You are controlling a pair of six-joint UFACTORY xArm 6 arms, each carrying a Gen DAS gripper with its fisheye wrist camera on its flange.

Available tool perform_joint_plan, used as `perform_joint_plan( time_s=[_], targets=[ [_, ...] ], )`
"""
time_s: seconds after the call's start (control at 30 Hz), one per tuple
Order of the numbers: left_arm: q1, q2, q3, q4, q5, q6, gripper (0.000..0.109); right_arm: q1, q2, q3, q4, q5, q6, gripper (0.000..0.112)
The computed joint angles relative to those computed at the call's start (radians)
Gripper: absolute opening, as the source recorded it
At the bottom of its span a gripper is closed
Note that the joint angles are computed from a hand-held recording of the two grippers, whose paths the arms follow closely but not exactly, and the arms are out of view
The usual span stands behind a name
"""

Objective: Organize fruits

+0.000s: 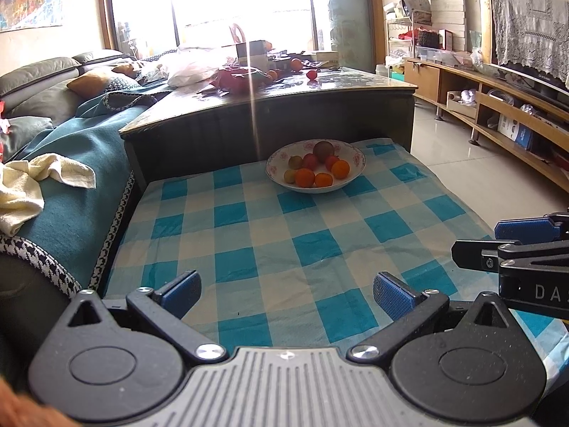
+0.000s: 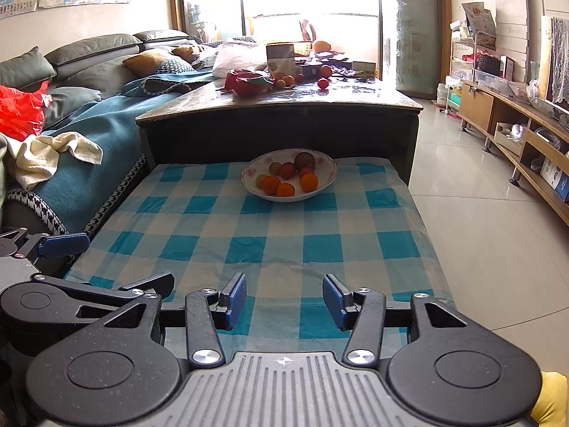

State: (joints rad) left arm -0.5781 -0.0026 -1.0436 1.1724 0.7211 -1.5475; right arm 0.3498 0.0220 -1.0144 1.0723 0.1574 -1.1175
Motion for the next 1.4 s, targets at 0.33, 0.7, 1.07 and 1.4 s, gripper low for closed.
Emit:
perform_joint_plan(
  time_s=[0.33, 0.7, 1.07, 1.4],
  targets=[
    [-0.005, 0.001, 0.0, -0.003, 0.008, 0.006, 0.103, -0.002, -0.013, 0.019, -0.036, 0.004, 0.028, 0.043],
    [-0.005, 0.002, 0.001, -0.002, 0.008, 0.005, 0.103, -0.002, -0.014, 0.02, -0.037, 0.003, 0.03, 0.043],
    [-0.005, 0.001, 0.003, -0.005, 0.007, 0.005, 0.103, 0.001, -0.014, 0.024, -0.043, 0.001, 0.036, 0.043],
    [-0.007, -0.004, 0.011, 0.001, 0.011, 0.003, 0.103, 0.001, -0.014, 0.023, -0.045, 0.001, 0.038, 0.043]
  ],
)
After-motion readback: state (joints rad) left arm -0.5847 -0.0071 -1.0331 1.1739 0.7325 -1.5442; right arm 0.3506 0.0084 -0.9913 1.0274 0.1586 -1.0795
